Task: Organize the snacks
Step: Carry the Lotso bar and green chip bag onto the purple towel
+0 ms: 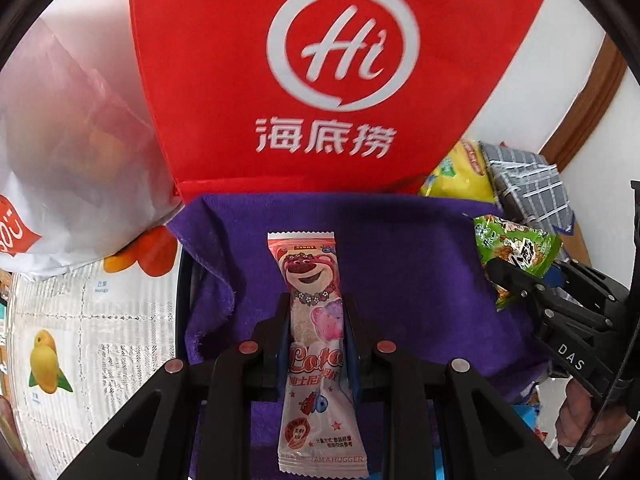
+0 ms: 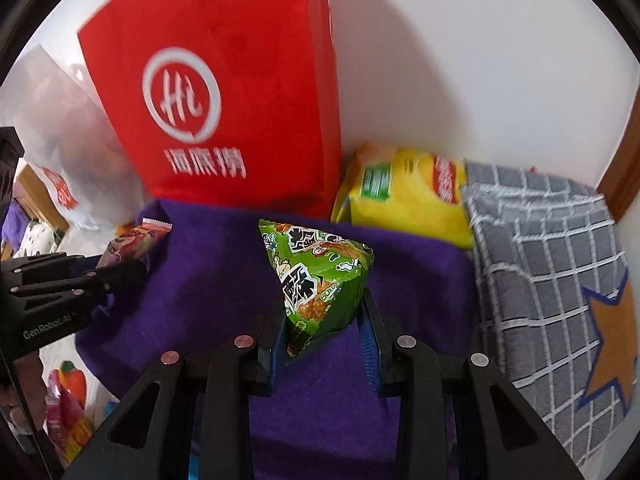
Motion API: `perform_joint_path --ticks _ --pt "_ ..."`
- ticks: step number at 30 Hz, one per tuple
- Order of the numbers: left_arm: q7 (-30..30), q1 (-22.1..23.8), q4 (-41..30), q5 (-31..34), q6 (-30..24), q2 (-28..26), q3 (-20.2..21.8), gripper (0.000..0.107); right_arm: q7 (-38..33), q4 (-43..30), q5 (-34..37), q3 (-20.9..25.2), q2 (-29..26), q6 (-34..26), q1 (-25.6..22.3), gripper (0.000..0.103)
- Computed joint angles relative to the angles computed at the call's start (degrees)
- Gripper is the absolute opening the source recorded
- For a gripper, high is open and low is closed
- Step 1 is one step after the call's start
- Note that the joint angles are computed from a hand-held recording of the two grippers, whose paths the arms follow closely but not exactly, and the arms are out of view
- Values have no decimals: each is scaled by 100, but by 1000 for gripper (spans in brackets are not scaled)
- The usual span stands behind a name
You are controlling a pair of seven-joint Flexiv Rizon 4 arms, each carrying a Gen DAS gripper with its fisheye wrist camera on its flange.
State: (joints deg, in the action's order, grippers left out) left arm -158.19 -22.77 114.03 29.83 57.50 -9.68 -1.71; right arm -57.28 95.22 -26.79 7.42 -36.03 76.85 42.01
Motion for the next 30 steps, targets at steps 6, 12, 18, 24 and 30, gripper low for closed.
perform_joint_path --ticks 6,12,18,24,30 --pt "163 98 143 -291 205 -149 39 22 -233 -134 156 193 -158 -181 -107 32" --pt "275 38 104 -425 214 -255 67 22 -372 -267 261 227 -262 -418 -105 32" --pt "408 -2 18 -567 199 -398 110 22 -320 -326 224 146 -296 -572 -28 32" --pt "591 -2 28 -700 165 -424 127 22 -337 -431 201 142 -374 -736 22 33" --pt "685 -18 5 -811 156 -481 146 22 -381 -522 228 167 -442 -864 37 33"
